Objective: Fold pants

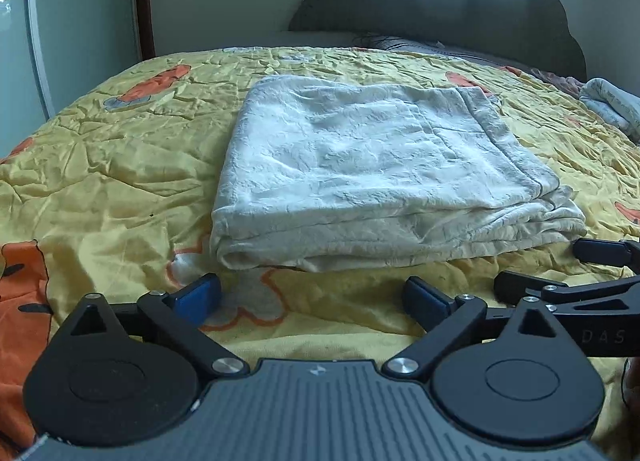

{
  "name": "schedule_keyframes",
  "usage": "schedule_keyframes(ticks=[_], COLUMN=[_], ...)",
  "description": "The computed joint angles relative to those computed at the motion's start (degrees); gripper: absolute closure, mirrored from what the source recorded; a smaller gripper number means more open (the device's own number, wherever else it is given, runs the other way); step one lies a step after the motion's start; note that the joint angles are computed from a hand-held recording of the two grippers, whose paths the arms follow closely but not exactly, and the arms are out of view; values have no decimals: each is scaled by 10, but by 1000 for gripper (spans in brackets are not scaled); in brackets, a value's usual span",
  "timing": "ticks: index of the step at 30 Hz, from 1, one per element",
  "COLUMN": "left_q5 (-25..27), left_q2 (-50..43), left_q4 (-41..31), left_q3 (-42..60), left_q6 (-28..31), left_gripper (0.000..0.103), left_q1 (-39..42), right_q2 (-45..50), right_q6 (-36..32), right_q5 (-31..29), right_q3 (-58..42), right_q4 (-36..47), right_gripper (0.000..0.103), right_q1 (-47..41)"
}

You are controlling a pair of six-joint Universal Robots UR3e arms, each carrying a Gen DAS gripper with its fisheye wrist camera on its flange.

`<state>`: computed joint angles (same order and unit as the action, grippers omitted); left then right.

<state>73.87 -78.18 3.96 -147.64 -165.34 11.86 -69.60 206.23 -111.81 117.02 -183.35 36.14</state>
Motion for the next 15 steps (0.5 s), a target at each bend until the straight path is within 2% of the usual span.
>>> schedule_keyframes(ticks=[15], left_q5=[15], left_q2=[-1], left_q4=[-4], left_q3=[5], left_q6=[-8], left_gripper=[1], left_q1=[-8], right_q2=[0], right_q6=[5], right_q5=[-6], right_q3=[1], right_q4=[1], right_gripper=[0], right_q1=[3])
